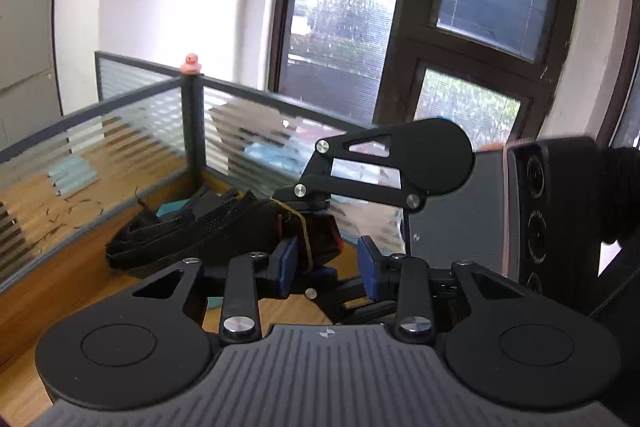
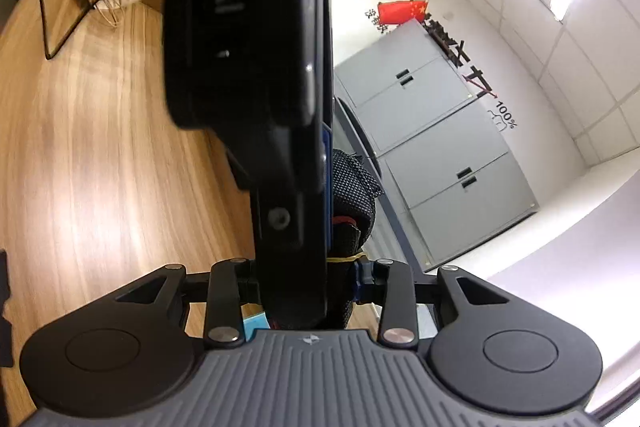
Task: Fold shopping bag
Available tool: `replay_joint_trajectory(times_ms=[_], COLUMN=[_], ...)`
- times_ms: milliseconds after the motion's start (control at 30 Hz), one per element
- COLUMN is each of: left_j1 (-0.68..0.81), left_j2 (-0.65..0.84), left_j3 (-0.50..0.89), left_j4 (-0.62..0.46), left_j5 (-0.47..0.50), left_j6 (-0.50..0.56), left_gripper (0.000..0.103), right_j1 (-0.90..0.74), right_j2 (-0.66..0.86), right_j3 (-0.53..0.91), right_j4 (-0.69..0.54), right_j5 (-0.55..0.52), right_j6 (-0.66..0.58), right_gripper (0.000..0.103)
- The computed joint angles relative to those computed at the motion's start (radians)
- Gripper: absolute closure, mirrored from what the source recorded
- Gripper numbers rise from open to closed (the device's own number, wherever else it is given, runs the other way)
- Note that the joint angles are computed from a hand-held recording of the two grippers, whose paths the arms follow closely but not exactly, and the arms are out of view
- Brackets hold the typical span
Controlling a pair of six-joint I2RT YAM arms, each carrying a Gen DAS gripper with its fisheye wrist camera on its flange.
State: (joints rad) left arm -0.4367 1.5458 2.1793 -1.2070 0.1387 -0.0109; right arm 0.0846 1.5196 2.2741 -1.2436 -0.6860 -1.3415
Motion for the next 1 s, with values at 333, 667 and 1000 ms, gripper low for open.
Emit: replay_joint_trajectory(times_ms=[333, 667, 1000], left_j1=[0.101, -0.268, -0.590], left_j2=[-0.048, -0.223, -0.129], left_j3=[-0.102, -0.363, -0.381], left_j4=[0.114, 0.330, 0.366], left_j5=[0.208, -0.398, -1.046], left_j6=[-0.114, 0.020, 0.427], left_gripper=[0.102, 0.102, 0.102], right_j1=[-0.043, -0.157, -0.229], right_j2=[-0.091, -0.116, -0.279], right_j3=[-0.122, -0.154, -0.308], right_j4=[0.047, -0.025, -0.037], right_j5=[-0.040, -0.136, -0.134], right_j6=[-0.035, -0.060, -0.050], right_gripper=[0.064, 0.064, 0.064])
